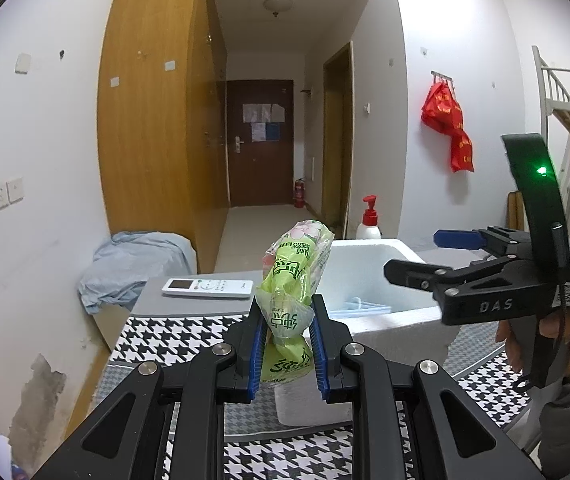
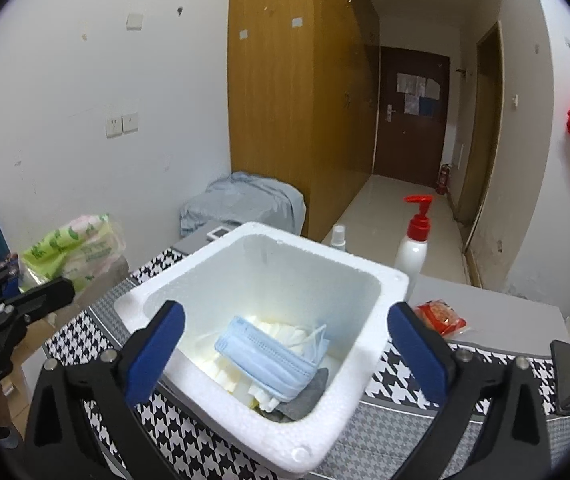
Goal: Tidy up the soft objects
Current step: 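Move the held packet over the box and open the left tool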
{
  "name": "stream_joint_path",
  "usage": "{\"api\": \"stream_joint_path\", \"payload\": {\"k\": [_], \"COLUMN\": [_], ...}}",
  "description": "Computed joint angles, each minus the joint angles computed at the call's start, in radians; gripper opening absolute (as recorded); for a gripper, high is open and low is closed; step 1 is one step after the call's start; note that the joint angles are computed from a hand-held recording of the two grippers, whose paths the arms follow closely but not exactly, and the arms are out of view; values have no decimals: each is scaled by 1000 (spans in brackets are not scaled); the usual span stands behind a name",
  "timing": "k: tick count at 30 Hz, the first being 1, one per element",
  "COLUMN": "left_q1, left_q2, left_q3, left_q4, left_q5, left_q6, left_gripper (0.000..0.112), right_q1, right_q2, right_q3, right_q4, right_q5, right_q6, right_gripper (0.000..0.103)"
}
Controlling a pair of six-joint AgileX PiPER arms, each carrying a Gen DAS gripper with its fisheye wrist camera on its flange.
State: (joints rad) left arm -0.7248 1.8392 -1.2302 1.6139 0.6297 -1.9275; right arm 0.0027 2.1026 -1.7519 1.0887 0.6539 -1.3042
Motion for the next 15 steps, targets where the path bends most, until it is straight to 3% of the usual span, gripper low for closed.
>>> {"api": "stream_joint_path", "payload": {"k": [15], "left_q1": [4], "left_q2": [46], "left_q3": [-68], "left_q4": [-10], "left_q5": [-31], "left_q6": [46], "left_gripper": [22], "right_q1": [-67], "right_q2": [-41], "right_q3": [80], "right_q4": [84], "right_q5": [-9], "right_q6": [-84], "right_gripper": [103]}}
